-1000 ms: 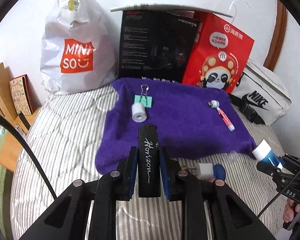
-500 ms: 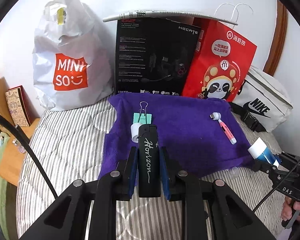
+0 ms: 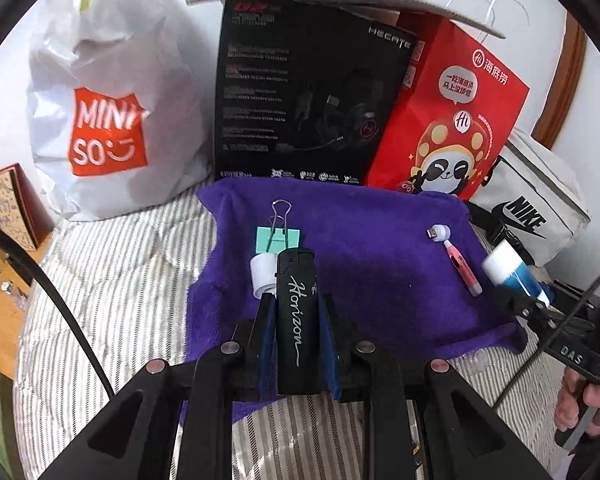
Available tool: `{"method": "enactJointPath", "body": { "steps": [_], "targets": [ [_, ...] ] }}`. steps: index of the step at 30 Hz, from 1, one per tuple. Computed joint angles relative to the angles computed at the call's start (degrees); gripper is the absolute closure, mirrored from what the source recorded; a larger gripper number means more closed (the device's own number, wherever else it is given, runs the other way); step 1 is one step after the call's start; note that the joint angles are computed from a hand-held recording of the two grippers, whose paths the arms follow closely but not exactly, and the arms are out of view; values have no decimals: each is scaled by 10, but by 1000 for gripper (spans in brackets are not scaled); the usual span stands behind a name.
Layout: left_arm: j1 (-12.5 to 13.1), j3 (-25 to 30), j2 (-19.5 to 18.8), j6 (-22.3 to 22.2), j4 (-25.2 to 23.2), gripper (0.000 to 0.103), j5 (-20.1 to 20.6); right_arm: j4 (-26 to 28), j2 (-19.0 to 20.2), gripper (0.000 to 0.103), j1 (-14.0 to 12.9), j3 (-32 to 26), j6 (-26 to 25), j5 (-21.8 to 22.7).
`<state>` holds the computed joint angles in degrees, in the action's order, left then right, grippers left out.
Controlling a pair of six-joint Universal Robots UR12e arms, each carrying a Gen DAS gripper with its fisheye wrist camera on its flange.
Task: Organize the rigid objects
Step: 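Lower the Vaseline stick with the right tool while the left tool lowers the Horizon box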
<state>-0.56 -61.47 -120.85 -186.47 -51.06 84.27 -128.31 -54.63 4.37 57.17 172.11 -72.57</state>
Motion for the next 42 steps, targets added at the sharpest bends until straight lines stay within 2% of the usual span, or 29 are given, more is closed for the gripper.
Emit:
{"method": "enactJointPath", "body": {
  "steps": [10, 15, 23, 28, 31, 36, 42],
  "targets": [
    [1, 32, -22, 10, -32, 82, -4, 30, 43, 67, 6, -58, 21, -7],
    [0, 43, -29, 15, -40, 82, -3, 56, 61, 67, 7, -82, 14, -18],
    [0, 69, -49, 27, -70, 82, -18, 77, 73, 67, 8, -93, 10, -17],
    [-5, 91, -63, 43, -97, 82, -16, 82, 77, 67, 14, -96, 0, -43],
    [-7, 98, -69, 49, -113, 82, -17, 96, 79, 67, 13, -97, -2, -41],
    [-7, 98, -75, 55, -129, 82, -12, 91, 77, 67, 14, -92, -7, -47],
    [-5, 84, -70, 65, -123, 82, 8, 72, 75, 67, 20, -82, -25, -68]
  ]
}}
